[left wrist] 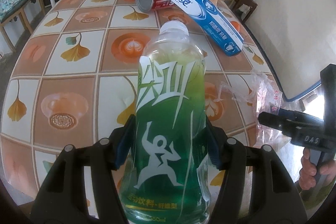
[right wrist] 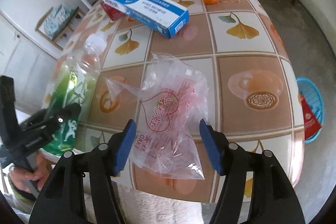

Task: Collect trash
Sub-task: 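Lift the clear plastic bag with the right tool while the left tool holds the green bottle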

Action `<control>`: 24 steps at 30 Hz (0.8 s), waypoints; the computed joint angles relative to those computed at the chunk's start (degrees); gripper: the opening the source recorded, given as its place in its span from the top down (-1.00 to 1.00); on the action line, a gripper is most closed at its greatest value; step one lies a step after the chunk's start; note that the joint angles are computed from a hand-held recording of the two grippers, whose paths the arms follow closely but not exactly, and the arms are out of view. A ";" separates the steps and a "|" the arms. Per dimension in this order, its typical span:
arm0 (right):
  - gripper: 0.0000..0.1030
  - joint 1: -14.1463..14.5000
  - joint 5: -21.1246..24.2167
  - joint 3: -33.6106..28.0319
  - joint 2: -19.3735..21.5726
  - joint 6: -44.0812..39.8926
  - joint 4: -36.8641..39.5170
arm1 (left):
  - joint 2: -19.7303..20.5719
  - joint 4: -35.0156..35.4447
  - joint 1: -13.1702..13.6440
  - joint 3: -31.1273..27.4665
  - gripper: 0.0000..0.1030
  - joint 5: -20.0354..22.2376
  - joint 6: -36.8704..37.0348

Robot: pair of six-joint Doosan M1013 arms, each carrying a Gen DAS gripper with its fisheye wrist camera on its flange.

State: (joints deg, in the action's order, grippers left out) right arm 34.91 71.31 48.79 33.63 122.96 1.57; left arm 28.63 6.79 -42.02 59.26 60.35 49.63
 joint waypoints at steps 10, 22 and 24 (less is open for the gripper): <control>0.21 1.99 5.85 -3.98 2.27 -0.45 -7.66 | -0.58 0.66 -0.38 0.95 -0.12 -1.45 -0.27; 0.65 1.37 2.95 -1.76 0.88 2.47 -6.62 | -1.25 2.94 -0.91 1.32 -0.12 -2.42 -1.46; 0.67 1.35 2.27 -1.42 0.53 3.21 -7.07 | -1.38 3.36 -0.98 1.35 -0.12 -2.52 -1.56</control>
